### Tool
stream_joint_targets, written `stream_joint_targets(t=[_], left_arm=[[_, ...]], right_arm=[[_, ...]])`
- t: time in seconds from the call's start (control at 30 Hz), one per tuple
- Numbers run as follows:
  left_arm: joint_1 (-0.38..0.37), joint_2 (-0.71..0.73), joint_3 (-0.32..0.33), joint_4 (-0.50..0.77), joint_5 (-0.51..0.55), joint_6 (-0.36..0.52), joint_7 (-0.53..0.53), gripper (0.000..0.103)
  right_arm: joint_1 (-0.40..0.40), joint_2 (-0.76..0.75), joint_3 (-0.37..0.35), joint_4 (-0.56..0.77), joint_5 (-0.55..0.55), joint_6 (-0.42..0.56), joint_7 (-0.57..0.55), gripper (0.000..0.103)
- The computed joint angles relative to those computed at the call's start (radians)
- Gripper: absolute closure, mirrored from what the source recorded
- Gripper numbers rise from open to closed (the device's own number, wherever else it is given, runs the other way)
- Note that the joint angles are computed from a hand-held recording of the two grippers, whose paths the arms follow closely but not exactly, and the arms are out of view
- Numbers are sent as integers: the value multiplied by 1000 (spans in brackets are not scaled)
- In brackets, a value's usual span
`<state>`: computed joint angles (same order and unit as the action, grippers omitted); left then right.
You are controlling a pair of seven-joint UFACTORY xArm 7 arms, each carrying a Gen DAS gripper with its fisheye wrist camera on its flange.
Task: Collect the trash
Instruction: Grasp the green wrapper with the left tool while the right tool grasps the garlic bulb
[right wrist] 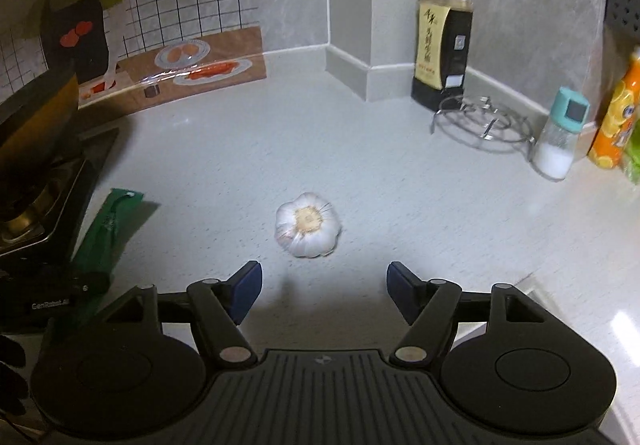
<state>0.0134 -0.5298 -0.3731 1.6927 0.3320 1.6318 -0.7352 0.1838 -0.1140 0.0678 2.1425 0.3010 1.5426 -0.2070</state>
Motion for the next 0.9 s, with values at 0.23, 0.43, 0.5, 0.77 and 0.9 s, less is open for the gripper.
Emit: stream_joint_targets(t=[0.23, 0.43, 0.5, 0.77, 0.9], left_arm=[[-18, -41, 24, -47, -26, -45, 18, 62], [-32, -103, 70, -115, -98, -123, 7, 76], [-25, -135, 80, -148, -122, -154, -21, 77], [2, -177, 89, -168, -159, -196, -39, 78], [19, -188, 89, -156, -171, -207, -55, 78]], right_arm=[[22, -65, 35, -132, -59, -163, -18, 16], [56, 2, 58, -99, -85, -164, -26, 16], [65, 24, 65, -94, -92, -162, -6, 16], [99, 84, 82, -67, -126, -171, 16, 18], [101, 89, 79, -75, -147, -189, 31, 26]])
